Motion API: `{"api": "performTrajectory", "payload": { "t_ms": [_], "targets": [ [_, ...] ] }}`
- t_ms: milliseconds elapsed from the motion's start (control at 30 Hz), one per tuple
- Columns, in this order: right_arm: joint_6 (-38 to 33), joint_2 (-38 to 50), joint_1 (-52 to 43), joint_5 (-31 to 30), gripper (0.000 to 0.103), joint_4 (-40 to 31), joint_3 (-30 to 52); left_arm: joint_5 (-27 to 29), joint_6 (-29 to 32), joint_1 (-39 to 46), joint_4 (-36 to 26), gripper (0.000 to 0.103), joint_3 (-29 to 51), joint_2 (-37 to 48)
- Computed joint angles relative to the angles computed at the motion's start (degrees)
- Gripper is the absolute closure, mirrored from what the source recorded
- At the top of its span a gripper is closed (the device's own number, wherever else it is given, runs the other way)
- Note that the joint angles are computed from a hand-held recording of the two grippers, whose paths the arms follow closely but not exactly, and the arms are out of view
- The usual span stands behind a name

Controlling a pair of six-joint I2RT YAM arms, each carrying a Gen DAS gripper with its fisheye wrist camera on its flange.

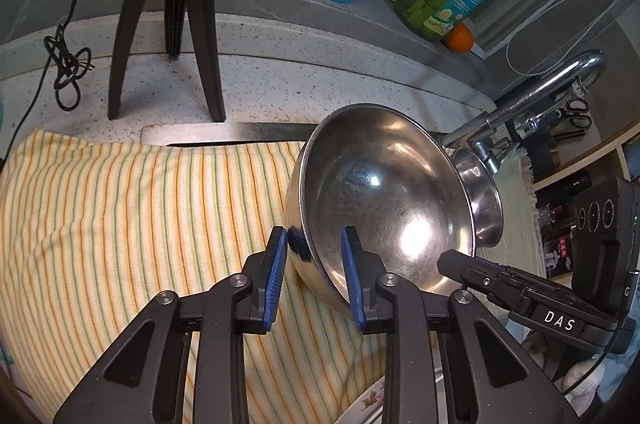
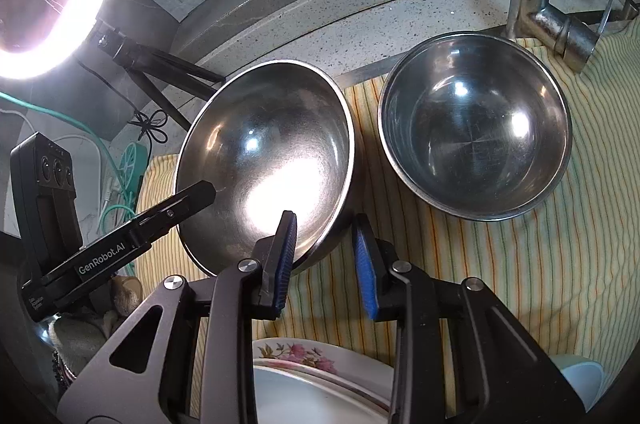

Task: Organize plates and bowls
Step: 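Move the left gripper to the large steel bowl and grasp its rim, then lift the steel bowl, set it on the towel beside the plates, open the left gripper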

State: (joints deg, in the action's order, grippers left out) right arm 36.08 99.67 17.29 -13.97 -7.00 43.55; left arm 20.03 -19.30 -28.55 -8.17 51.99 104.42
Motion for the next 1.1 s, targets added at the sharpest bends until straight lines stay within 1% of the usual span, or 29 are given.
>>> {"api": "performTrajectory", "payload": {
  "t_ms": [167, 367, 767, 1100],
  "targets": [
    [-0.21, -0.42, 0.39, 0.24, 0.074, -0.91, 0.22, 0.10, 0.17, 0.27, -0.19, 0.078, -0.68, -0.97],
    [0.41, -1.80, 1.76, -0.21, 0.074, -1.17, -0.33, 0.12, 0.44, 1.41, -0.55, 0.078, -3.40, -4.43],
    [2.24, -5.29, 8.15, -0.52, 0.074, -1.67, -0.57, 0.83, 1.36, 5.98, -3.09, 0.078, -12.29, -17.12],
    [4.55, -4.75, 15.79, -0.55, 0.074, -0.73, 0.06, 2.27, 3.04, 12.32, -7.37, 0.078, -20.47, -28.82]
  ]
}}
